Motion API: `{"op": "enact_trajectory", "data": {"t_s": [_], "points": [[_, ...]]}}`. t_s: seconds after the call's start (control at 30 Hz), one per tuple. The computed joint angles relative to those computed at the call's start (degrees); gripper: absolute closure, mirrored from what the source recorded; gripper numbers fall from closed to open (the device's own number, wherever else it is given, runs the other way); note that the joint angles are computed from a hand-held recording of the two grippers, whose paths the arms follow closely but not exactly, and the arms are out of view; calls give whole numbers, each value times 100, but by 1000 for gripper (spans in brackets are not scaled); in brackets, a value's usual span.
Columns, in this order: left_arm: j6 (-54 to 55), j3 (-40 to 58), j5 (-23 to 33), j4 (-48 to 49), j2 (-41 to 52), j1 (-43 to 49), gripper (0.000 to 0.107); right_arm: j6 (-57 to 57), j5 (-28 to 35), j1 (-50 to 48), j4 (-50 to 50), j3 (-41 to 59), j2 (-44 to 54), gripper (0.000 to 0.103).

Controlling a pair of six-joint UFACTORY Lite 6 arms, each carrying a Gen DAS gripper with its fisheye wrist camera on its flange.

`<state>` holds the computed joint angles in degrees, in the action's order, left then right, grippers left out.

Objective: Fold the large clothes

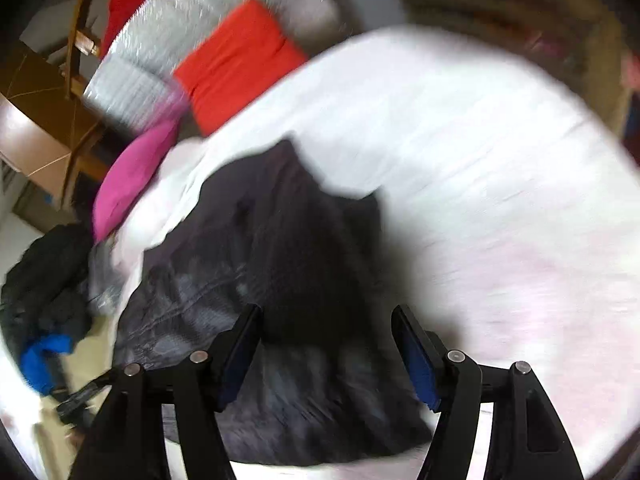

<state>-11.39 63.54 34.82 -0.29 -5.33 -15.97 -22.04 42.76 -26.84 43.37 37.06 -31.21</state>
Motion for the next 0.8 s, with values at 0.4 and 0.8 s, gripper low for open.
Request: {"op": "enact_trajectory", "data": {"t_s": [0.4, 0.8], "points": [[-4694, -1187, 632, 4172, -1439, -2523, 31, 4808, -1468, 3638, -4041, -10, -1143, 37], [-5627, -1643, 1290, 4576, -1090, -3006, 25, 8809, -446, 6067, -7530, 464, 625, 36]]}}
